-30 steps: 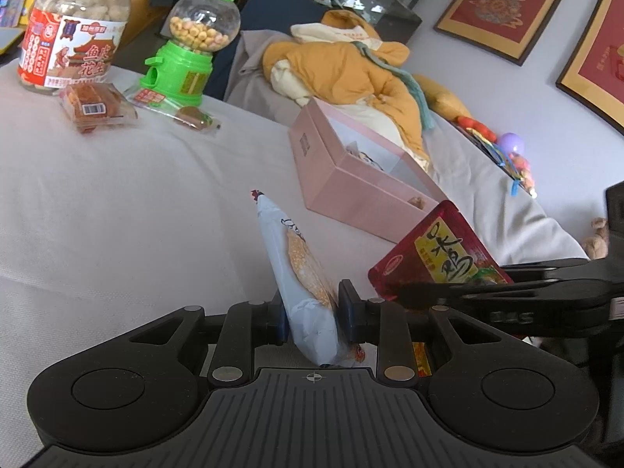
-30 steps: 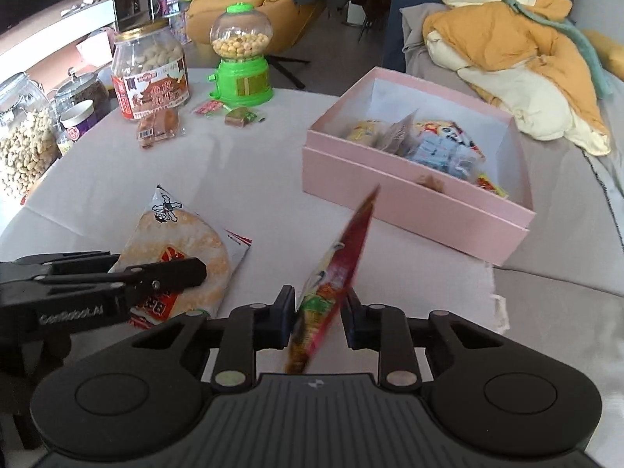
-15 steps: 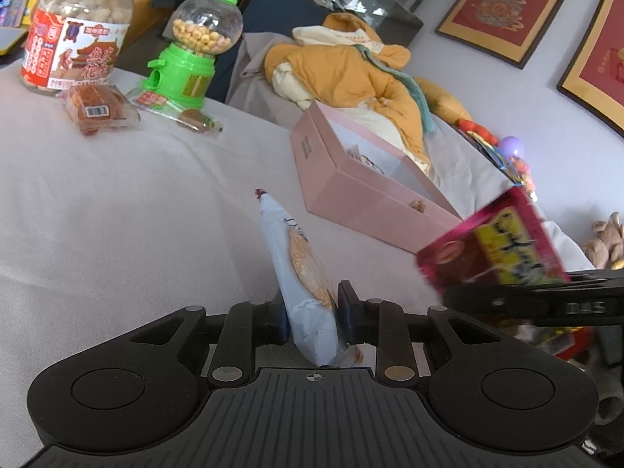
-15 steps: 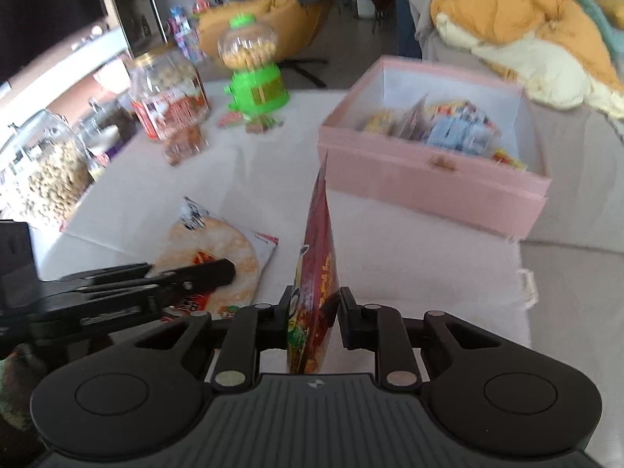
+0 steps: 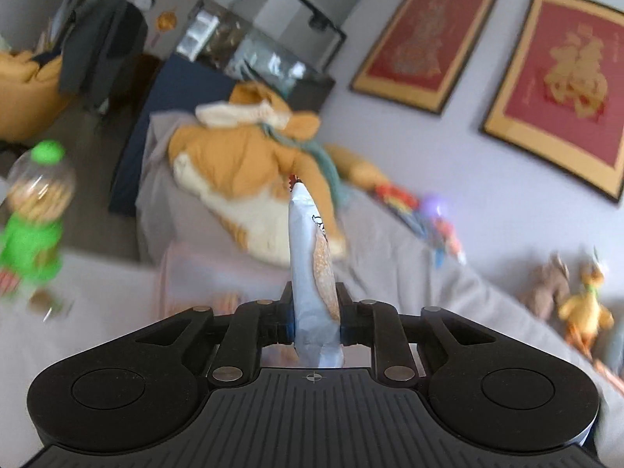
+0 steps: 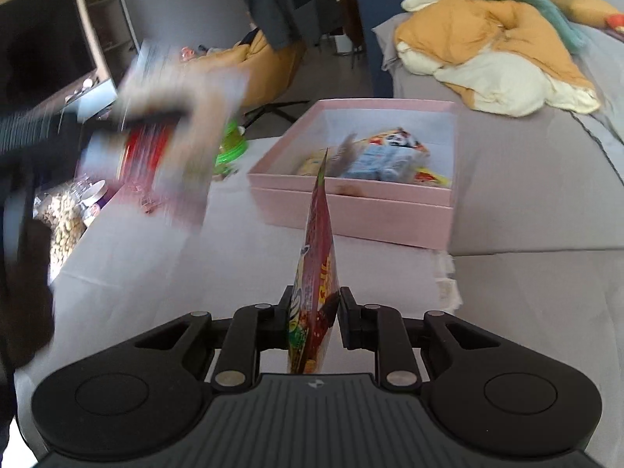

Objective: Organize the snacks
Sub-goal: 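Carry the cracker bag and red bag over the pink box and open both tools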

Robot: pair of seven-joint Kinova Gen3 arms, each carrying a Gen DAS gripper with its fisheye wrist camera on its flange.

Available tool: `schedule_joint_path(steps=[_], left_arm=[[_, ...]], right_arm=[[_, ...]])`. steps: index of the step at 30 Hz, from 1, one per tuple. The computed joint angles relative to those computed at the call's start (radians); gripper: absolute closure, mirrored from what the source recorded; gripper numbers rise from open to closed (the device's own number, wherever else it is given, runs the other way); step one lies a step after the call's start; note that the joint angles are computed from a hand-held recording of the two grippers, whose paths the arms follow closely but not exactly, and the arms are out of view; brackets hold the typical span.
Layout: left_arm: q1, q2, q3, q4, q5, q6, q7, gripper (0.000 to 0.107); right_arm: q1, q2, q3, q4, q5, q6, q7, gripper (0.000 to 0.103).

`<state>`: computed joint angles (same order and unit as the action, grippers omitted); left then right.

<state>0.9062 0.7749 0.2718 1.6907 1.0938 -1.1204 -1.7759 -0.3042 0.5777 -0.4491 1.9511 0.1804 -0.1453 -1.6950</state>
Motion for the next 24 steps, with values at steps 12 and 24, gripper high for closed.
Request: schedule_joint_path(steps=[12, 24], left_arm=[[-0.114, 0.006, 0.046, 0.187, 0.051, 0.051, 0.189, 0.081], [0.110, -0.117, -0.161, 0.414, 0.414, 0.079, 0.356, 0.081]], right_arm=[[0.027, -0.043, 0.029, -0.058, 0.225, 0.012, -0.239, 0.082], [-0.331, 0.175, 0.383, -0.492, 0.058, 0.118, -0.308, 0.043]])
